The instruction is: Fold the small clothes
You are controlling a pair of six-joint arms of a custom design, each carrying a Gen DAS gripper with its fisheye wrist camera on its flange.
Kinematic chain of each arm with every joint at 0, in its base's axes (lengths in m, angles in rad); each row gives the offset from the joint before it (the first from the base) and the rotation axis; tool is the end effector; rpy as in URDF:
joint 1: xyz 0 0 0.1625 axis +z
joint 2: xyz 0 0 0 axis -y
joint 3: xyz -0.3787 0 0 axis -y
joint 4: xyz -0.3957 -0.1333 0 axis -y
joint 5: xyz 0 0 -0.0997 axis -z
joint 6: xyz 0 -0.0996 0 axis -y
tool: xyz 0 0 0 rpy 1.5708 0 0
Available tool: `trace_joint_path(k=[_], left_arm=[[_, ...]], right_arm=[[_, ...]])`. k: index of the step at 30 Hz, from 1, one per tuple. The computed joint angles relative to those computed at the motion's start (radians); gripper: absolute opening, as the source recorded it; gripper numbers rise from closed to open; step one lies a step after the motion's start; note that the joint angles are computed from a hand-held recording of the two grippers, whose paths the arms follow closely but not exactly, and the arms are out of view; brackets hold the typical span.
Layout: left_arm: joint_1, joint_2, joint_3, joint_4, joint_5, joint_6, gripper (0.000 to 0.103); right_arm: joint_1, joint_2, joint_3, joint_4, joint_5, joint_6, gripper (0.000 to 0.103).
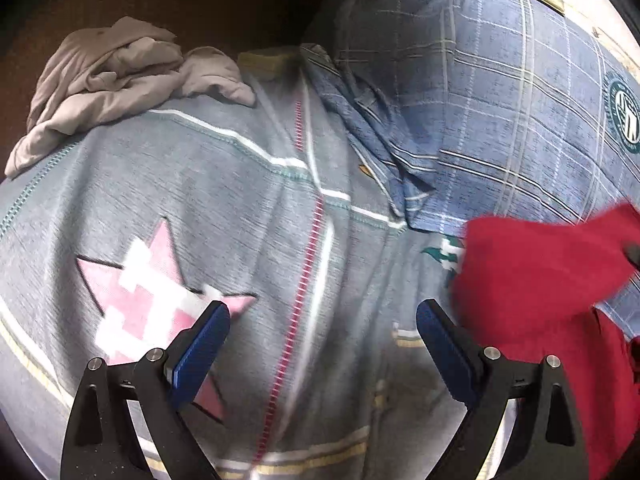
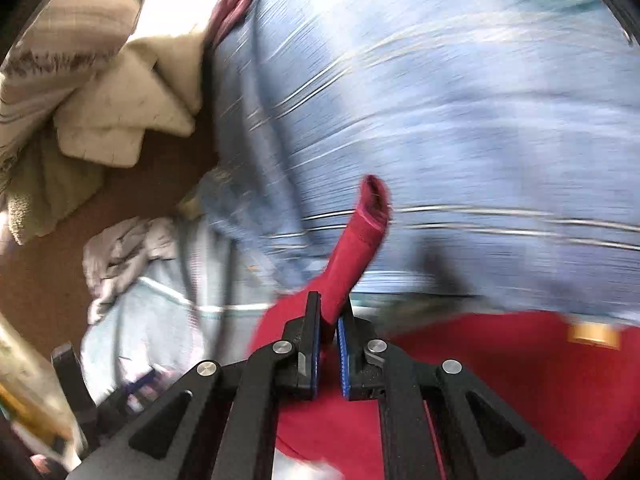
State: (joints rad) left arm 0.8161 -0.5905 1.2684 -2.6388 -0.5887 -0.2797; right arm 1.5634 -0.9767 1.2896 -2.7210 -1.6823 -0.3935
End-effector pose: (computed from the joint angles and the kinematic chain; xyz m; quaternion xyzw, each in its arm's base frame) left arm -0.3468 -0.6842 0.1119 0.1147 0.8623 -0.3773 0.3176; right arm 0.1168 -0.7296 0.3623 0.1528 -0.8996 0.3876 0.1307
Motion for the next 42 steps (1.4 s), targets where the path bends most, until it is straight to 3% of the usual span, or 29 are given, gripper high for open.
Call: trace_joint_path(k=[4, 8, 10, 14, 17, 20, 22, 24, 26, 30, 34, 38, 40, 42], left_arm=[[-0.022, 0.030, -0.015, -0.002, -0.003, 0.048, 0.095], [-0.038, 0.055, -0.025, -0.006, -0.045, 0.082, 0.094], [-0.041, 0.065, -0.035, 0.003, -0.060, 0.092, 0.094], [-0.047, 0.088, -0.051, 0.010, -0.074, 0.122, 0.094], [-0.046, 0.103, -0.070, 0.036, -0.079, 0.122, 0.095], [-0.050, 0.114, -0.079, 0.043, -0.085, 0.131, 0.095], [-0.055, 0.122, -0.082, 0.033, -0.076, 0.143, 0.095], [-0.061, 0.130, -0.101, 0.074, -0.089, 0.123, 0.094], [-0.075, 0.151, -0.127, 0.046, -0.095, 0.164, 0.094], [-0.081, 0.218, -0.226, 0.061, -0.138, 0.178, 0.095], [-0.053, 0.289, -0.337, 0.170, -0.150, 0.131, 0.094], [-0.020, 0.359, -0.467, 0.365, -0.114, 0.054, 0.096], [-0.007, 0.365, -0.487, 0.379, -0.137, 0.022, 0.096], [-0.003, 0.367, -0.497, 0.388, -0.152, 0.000, 0.095]], right_arm=[[-0.049, -0.112, 0.116, -0.082, -0.099, 0.022, 0.007], [-0.109, -0.189, 0.208, -0.076, -0.157, 0.060, 0.007], [-0.140, -0.229, 0.242, -0.076, -0.149, 0.064, 0.007], [-0.152, -0.259, 0.279, -0.162, -0.186, 0.046, 0.007], [-0.145, -0.241, 0.281, -0.224, -0.292, 0.011, 0.007], [-0.169, -0.224, 0.238, -0.077, -0.338, 0.096, 0.015], [-0.191, -0.265, 0.259, -0.020, -0.306, 0.153, 0.024], [-0.193, -0.318, 0.318, -0.087, -0.294, 0.147, 0.034], [-0.179, -0.344, 0.353, -0.156, -0.326, 0.109, 0.046], [-0.171, -0.375, 0.358, -0.156, -0.288, 0.065, 0.047], [-0.161, -0.309, 0.297, -0.099, -0.255, 0.044, 0.046], [-0.160, -0.203, 0.211, -0.069, -0.326, 0.032, 0.045], [-0.175, -0.151, 0.154, -0.031, -0.376, 0.051, 0.043], [-0.189, -0.136, 0.144, -0.072, -0.352, 0.024, 0.043]])
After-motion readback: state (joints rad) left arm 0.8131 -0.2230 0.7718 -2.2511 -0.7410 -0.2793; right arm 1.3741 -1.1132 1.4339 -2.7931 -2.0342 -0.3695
